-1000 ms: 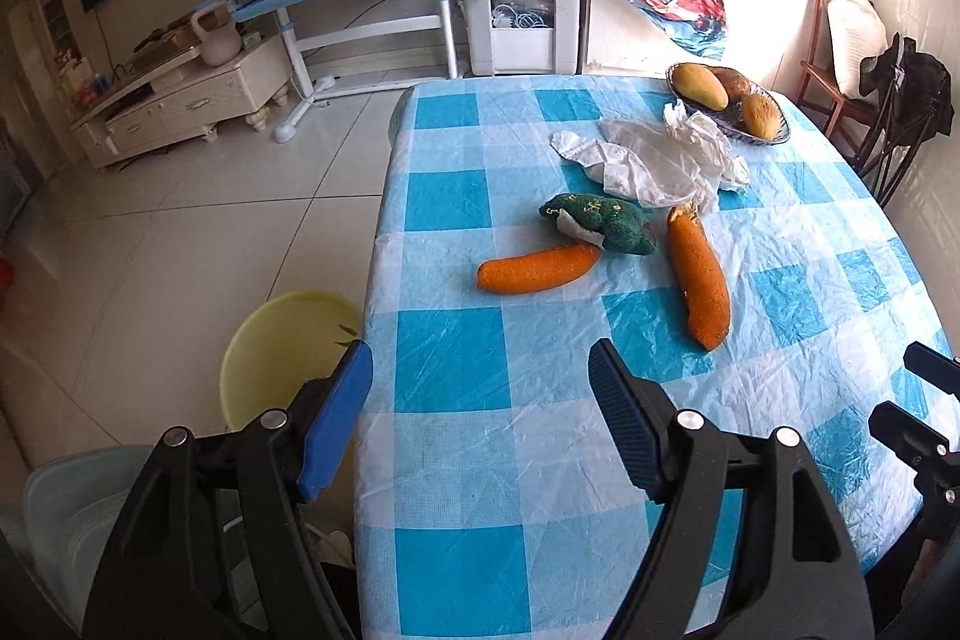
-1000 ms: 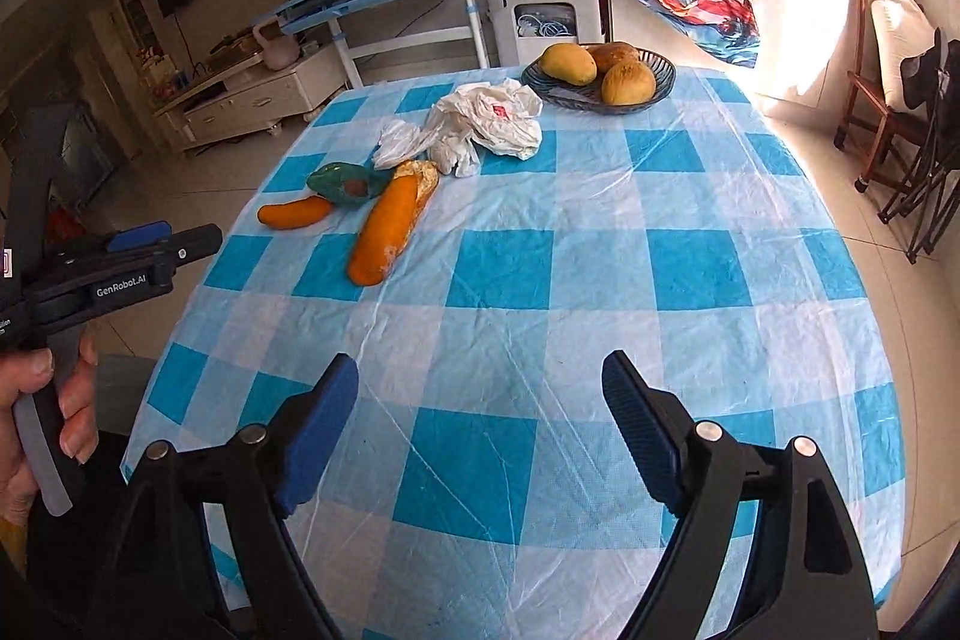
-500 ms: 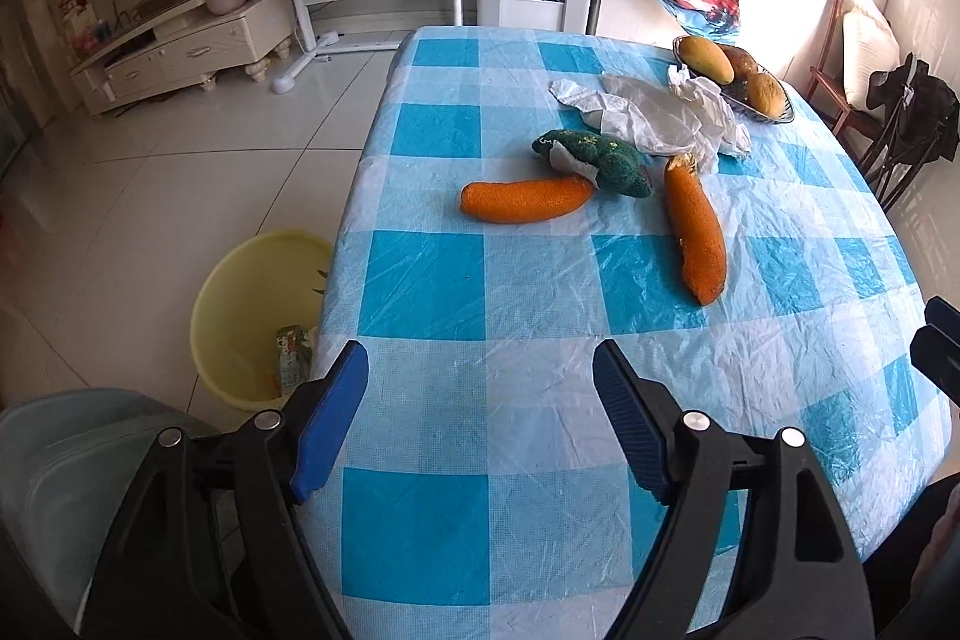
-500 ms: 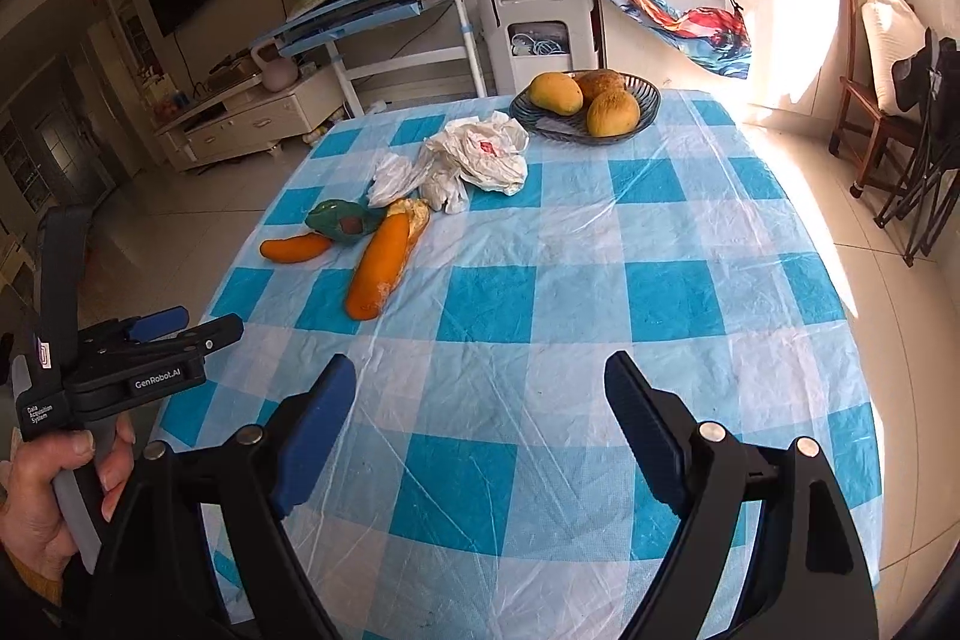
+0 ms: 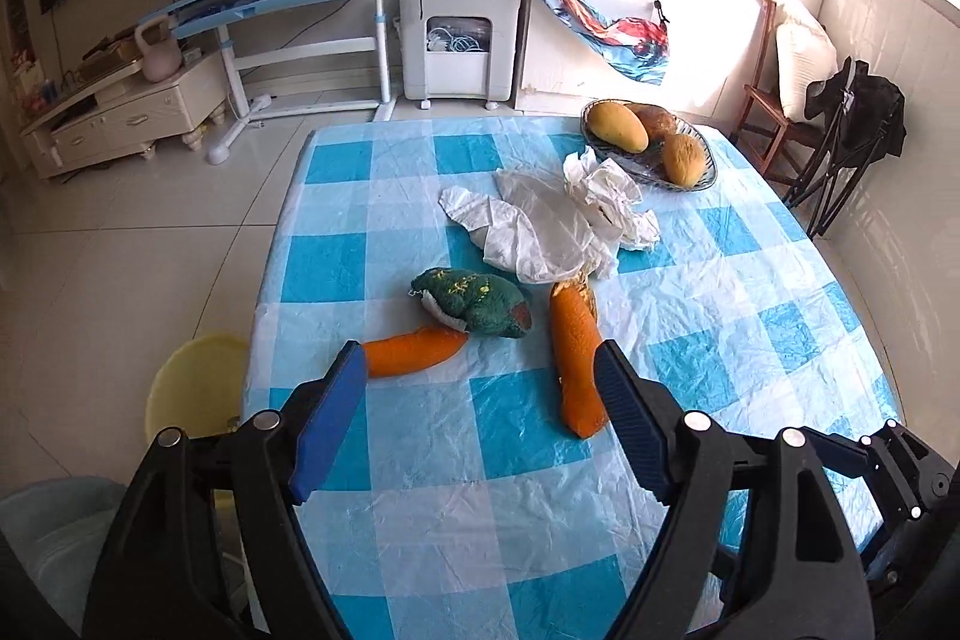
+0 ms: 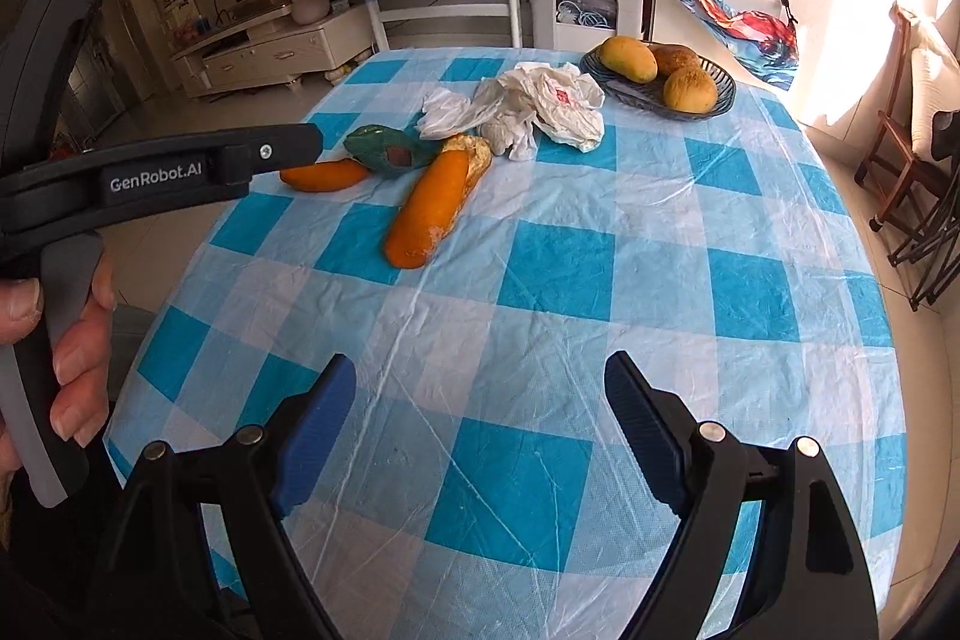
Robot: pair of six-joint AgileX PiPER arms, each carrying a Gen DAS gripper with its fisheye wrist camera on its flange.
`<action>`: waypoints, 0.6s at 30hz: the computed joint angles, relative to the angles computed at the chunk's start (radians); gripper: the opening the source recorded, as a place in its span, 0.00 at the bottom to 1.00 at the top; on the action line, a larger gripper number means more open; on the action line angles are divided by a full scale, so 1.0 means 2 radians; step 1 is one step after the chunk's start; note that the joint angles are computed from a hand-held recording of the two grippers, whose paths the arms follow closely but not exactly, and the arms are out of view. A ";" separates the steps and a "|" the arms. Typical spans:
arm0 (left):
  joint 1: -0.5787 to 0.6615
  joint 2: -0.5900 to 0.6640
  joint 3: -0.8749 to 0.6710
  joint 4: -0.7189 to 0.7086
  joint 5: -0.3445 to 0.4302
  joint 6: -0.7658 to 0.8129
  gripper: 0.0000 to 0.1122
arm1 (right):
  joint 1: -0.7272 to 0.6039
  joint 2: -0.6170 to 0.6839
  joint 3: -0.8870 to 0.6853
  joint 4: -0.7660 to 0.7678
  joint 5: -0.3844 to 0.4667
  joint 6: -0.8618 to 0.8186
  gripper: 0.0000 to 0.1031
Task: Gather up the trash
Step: 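Move both open tools toward the orange peels and white tissues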
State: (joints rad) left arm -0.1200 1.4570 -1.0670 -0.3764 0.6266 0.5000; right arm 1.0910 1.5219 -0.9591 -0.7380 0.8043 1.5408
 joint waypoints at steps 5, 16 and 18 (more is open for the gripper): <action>-0.063 0.101 -0.122 0.030 0.026 -0.087 0.67 | -0.013 -0.017 0.026 0.017 -0.027 0.005 0.79; -0.123 0.351 -0.450 0.128 0.144 -0.240 0.67 | -0.040 0.001 0.014 0.054 -0.047 -0.086 0.79; -0.128 0.390 -0.497 0.133 0.177 -0.241 0.64 | -0.048 0.000 0.017 0.072 -0.061 -0.103 0.79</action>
State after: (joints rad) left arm -0.3757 2.2376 -2.0601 -0.1101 0.9804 0.0174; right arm 0.9959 1.5222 -0.9259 -0.5943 0.6821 1.3350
